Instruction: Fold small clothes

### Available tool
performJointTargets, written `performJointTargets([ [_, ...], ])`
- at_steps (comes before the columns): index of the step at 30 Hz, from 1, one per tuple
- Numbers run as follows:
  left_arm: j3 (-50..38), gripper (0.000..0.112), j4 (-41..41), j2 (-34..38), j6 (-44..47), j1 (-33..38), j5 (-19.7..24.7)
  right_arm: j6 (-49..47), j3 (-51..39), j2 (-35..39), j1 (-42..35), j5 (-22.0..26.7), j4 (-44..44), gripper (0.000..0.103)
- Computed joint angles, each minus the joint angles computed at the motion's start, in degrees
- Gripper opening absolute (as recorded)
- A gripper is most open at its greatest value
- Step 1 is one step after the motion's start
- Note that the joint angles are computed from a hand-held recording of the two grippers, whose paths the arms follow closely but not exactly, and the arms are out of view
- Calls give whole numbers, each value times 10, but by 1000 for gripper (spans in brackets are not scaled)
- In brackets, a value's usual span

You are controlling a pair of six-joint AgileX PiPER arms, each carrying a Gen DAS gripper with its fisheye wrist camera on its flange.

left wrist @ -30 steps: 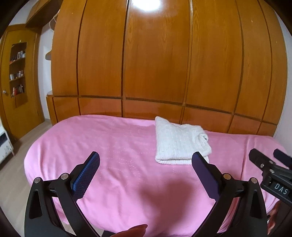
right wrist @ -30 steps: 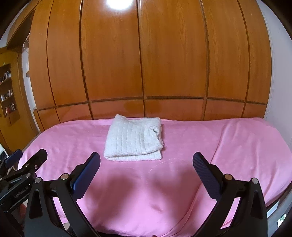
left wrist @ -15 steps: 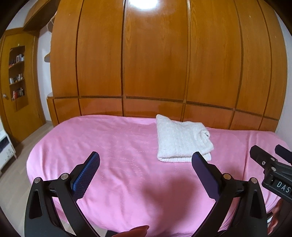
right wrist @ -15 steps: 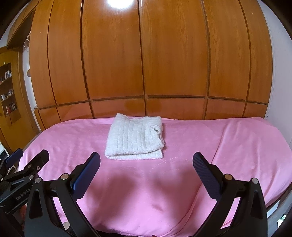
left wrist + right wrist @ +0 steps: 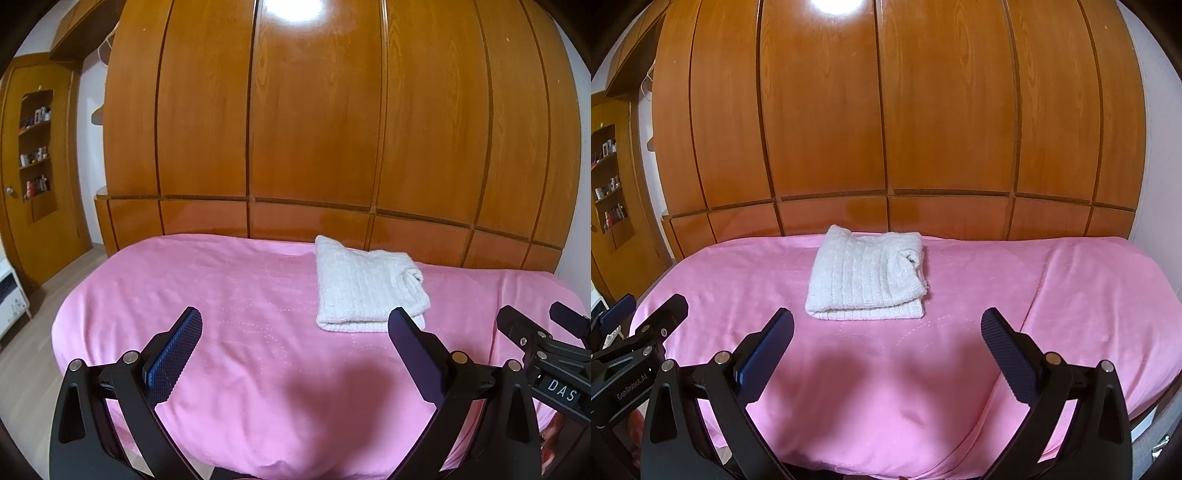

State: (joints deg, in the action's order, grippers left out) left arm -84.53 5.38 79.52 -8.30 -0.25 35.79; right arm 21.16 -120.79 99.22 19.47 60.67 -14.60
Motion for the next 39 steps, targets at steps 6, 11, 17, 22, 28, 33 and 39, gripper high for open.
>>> performJointTargets([
  [6,-10,100,-12,6,13,1,10,1,-1,0,1,1,-1,101],
  [11,-4,100,-9,2,15,-1,6,1,-2,1,1,2,0,101],
  [17,4,100,-10,-3,15,-4,3,0,-2,1,2,4,2,101],
  [22,1,100,-17,-1,19,-2,5,1,1,0,4,2,0,101],
  [28,3,100,-29,-2,32,1,3,3,5,-1,5,0,-1,101],
  [33,4,100,-26,-2,29,-1,4,-1,3,0,2,1,2,101],
  [39,-2,100,-17,4,32,-11,15,1,8,-2,5,0,1,101],
])
